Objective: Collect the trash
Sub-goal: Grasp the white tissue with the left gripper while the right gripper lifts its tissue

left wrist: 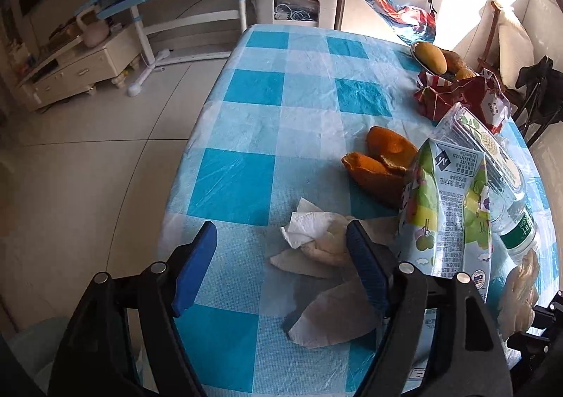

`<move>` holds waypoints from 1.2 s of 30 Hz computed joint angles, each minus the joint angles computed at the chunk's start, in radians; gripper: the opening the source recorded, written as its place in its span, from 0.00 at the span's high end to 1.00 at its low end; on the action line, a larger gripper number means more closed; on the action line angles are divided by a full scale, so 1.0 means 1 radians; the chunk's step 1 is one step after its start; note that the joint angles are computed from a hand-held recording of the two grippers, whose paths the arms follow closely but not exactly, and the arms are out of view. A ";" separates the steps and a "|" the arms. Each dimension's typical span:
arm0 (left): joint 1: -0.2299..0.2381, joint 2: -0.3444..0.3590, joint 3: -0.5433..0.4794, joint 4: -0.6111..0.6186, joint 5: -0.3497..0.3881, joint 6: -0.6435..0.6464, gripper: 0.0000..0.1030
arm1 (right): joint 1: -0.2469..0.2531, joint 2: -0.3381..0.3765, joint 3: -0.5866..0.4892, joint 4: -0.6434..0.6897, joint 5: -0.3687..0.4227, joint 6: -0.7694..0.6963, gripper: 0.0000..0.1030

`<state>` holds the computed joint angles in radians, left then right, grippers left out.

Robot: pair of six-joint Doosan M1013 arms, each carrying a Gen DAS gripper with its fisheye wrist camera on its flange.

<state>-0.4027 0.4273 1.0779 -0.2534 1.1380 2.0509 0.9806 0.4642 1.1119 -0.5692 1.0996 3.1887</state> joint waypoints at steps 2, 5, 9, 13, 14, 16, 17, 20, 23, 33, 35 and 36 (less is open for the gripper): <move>0.007 0.006 -0.008 -0.043 0.022 0.012 0.42 | -0.001 -0.001 0.002 0.006 0.000 -0.001 0.76; 0.010 0.004 -0.008 -0.102 0.050 0.064 0.81 | -0.002 0.001 -0.004 0.005 0.004 -0.008 0.76; 0.021 -0.010 0.008 -0.125 0.031 0.048 0.95 | 0.002 0.002 -0.006 -0.007 0.009 0.000 0.76; 0.055 -0.031 0.021 -0.198 0.003 0.044 0.95 | 0.013 -0.002 -0.004 -0.044 0.009 0.026 0.76; 0.065 -0.036 0.023 -0.220 0.000 0.048 0.95 | 0.017 -0.004 -0.004 -0.056 0.007 0.036 0.76; 0.086 -0.047 0.028 -0.272 -0.001 0.058 0.95 | 0.025 -0.008 0.002 -0.088 -0.011 0.068 0.76; 0.097 -0.056 0.034 -0.294 -0.005 0.064 0.95 | 0.030 -0.009 0.003 -0.103 -0.018 0.083 0.76; 0.128 -0.094 0.074 -0.353 -0.018 0.089 0.95 | 0.048 0.001 -0.012 -0.134 -0.042 0.090 0.76; 0.148 -0.144 0.136 -0.382 -0.036 0.137 0.95 | 0.059 0.023 -0.043 -0.108 -0.077 0.063 0.76; 0.194 -0.289 0.331 -0.402 -0.015 0.281 0.95 | 0.076 0.171 -0.250 0.230 -0.101 -0.255 0.73; 0.200 -0.305 0.355 -0.394 -0.010 0.287 0.95 | 0.076 0.192 -0.282 0.276 -0.077 -0.289 0.69; 0.203 -0.310 0.363 -0.390 -0.005 0.286 0.95 | 0.076 0.200 -0.293 0.298 -0.066 -0.300 0.65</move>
<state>-0.1999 0.1169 1.4412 -0.6433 1.1333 2.3373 1.0565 0.6638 0.8188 -0.2711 1.0334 2.8884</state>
